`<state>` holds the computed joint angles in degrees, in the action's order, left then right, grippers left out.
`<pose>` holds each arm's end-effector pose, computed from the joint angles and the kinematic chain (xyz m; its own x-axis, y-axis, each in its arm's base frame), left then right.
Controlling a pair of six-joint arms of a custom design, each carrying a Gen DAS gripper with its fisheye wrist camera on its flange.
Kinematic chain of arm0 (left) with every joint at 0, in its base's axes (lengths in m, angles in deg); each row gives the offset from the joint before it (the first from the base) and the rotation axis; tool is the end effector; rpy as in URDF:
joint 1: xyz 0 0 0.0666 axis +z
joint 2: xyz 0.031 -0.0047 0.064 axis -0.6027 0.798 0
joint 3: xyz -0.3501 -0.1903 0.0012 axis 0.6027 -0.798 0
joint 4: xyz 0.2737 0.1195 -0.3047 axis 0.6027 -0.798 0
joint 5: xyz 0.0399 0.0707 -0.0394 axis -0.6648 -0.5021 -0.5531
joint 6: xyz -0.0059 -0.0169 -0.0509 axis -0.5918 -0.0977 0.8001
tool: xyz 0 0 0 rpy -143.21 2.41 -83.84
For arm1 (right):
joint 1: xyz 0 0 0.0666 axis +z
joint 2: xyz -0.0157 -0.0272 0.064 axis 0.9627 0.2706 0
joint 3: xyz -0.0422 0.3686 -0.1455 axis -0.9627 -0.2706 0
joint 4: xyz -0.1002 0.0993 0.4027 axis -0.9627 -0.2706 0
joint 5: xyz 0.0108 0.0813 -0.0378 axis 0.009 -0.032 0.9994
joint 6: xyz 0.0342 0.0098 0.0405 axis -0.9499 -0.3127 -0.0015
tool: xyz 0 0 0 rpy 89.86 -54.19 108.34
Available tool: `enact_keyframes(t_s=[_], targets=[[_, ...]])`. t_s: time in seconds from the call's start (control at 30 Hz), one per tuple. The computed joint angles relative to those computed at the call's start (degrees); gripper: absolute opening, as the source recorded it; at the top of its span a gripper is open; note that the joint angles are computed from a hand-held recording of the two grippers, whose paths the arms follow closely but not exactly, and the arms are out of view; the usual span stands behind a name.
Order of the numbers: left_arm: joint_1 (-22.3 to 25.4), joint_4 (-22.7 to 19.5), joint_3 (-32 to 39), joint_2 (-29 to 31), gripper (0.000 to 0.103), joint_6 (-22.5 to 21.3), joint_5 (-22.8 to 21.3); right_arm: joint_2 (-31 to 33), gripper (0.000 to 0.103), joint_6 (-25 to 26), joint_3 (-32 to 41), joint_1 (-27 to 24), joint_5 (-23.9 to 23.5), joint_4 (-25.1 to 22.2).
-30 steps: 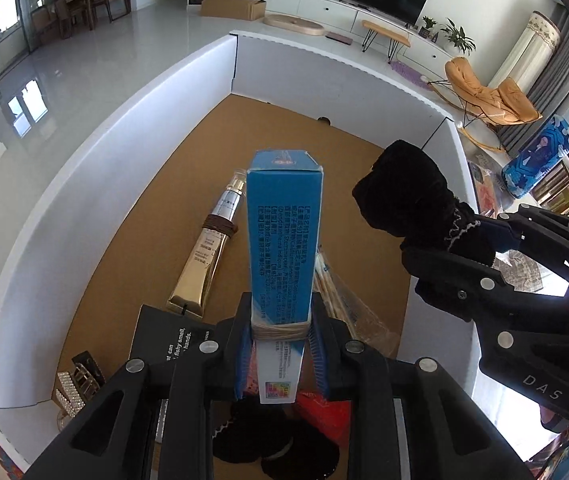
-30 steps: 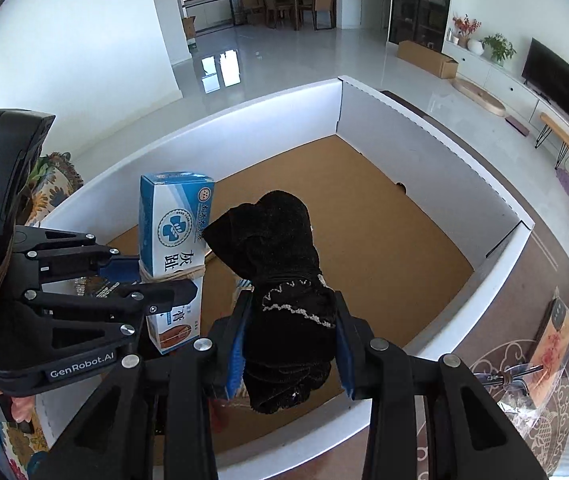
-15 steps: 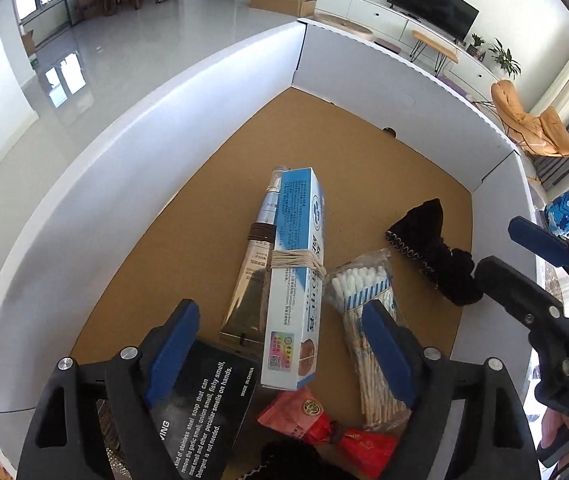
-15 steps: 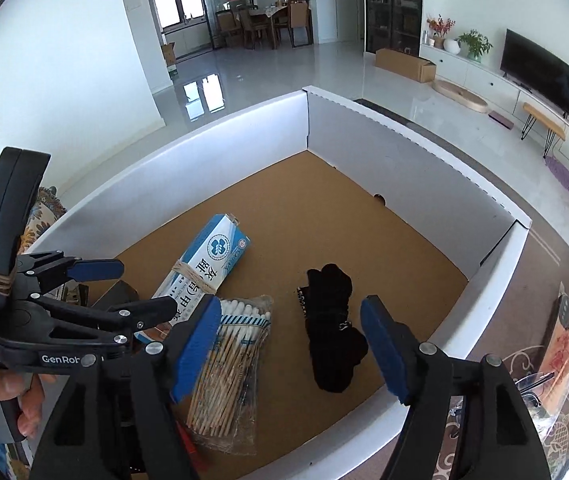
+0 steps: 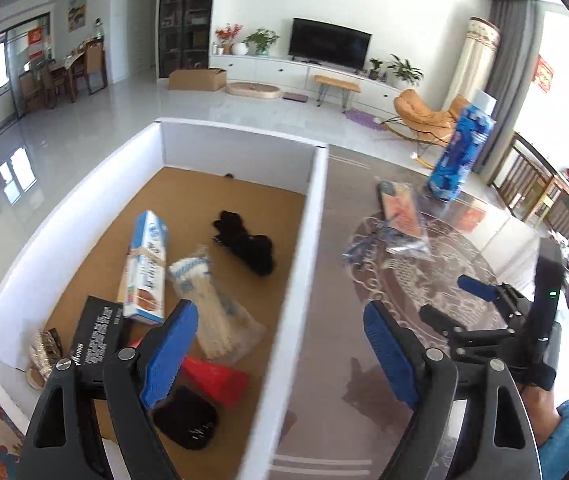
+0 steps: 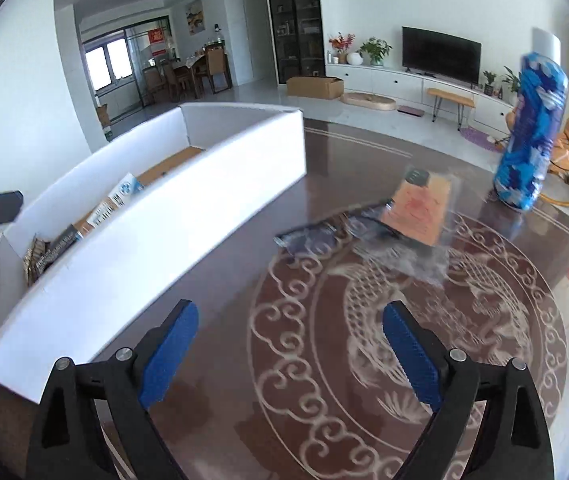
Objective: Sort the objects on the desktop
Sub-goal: 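Withdraw both open tools from the white box back over the table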
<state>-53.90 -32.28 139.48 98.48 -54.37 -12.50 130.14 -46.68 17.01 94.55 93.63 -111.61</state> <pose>0.5483 -0.1689 0.3995 -0.7503 0.0669 -0.6577 0.2177 0.9644 -0.1504 0.6023 0.2176 0.3793 -0.7167 -0.0992 -0.6902 -0.1653 0.9858 0.0299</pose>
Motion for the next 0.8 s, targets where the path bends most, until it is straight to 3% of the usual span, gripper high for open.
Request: enact_keyframes(t_s=[0.07, 0.17, 0.3, 0.5, 0.8], targets=[[-3.05, 1.45, -2.34, -1.34, 0.103, 0.09, 1.52, -4.28, 0.094, 0.01, -7.17, -1.96, 1.81, 0.02], [-7.43, 2.20, -4.48, -0.07, 0.103, 0.77, 2.74, -9.70, 0.094, -0.64, -15.47, -4.73, 3.20, -0.28], [-11.39, 1.57, -3.40, 6.33, 0.103, 2.37, 1.63, -15.21, 0.094, -1.82, -22.74, -7.01, 4.81, 0.49], [-14.45, 2.00, -0.69, 11.89, 0.103, -1.07, -2.39, -16.69, 0.094, -2.10, -25.10, -7.72, 5.78, 1.33], [-15.31, 2.73, -0.79, 13.05, 0.103, -5.36, -5.19, -15.60, 0.097, -2.99, -23.84, -7.31, 8.41, -0.29]])
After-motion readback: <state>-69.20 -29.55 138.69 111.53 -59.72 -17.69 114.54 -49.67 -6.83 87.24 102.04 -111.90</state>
